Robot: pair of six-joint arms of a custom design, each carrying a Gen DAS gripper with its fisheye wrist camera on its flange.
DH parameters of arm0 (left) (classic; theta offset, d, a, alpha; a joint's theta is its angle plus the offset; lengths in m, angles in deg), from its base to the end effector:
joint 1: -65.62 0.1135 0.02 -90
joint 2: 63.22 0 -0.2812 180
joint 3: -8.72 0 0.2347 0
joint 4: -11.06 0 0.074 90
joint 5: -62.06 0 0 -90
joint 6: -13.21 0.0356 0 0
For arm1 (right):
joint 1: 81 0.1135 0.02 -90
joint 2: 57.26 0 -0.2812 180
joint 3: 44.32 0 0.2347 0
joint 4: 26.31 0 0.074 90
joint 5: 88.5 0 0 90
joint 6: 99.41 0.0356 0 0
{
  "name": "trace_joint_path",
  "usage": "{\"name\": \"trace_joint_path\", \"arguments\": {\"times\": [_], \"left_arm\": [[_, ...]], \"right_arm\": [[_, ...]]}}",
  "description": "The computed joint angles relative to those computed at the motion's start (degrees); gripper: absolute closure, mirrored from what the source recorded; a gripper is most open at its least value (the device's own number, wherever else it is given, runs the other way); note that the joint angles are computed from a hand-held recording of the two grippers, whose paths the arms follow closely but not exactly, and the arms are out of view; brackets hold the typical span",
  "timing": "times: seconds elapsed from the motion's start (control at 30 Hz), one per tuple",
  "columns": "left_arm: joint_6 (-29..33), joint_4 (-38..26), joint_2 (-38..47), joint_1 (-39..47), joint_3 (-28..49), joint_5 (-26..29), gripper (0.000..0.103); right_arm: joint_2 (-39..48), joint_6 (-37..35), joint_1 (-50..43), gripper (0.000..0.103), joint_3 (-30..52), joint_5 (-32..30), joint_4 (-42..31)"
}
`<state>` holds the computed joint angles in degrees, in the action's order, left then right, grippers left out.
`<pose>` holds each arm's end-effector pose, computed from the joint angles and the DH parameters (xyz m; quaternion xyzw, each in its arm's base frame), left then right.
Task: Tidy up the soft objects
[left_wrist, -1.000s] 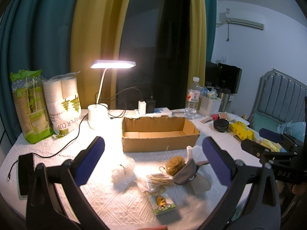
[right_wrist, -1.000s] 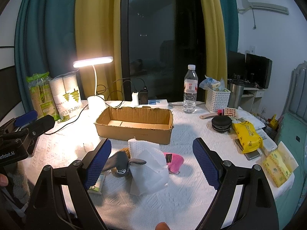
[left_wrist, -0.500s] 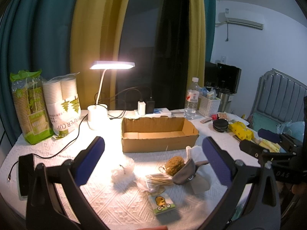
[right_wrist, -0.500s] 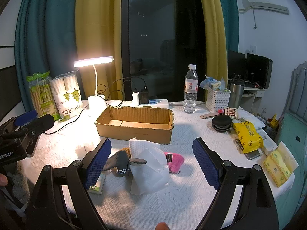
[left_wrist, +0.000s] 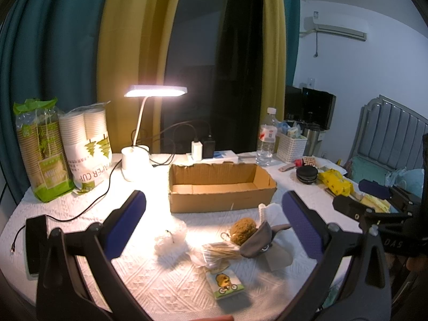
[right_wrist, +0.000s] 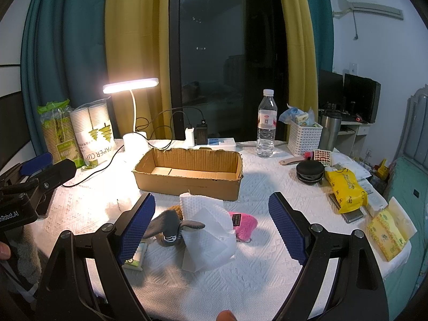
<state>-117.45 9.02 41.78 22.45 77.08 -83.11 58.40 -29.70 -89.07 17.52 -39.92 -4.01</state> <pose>0.2787 -0.2214 0.1861 -0.1830 0.8031 0.0542 0.5644 0.3658 -0.0281 0.1249 -0.2586 0.7932 0.1872 0.5186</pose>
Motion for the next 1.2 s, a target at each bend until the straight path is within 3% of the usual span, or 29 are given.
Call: {"name": "trace_joint_path", "arguments": {"times": [0.73,1.2], "left_arm": [[-0.56,-1.06,0.7,1.05,0.54,1.59,0.001],[-3.31,-2.96,10.55,5.38,3.21,12.07,0.001]], "right_arm": [[1.07,-0.34,1.12,0.014,-0.14,0.99,-0.09],[9.61,-3.19,1.01,0.014,8.17,3.89,-7.7]]}}
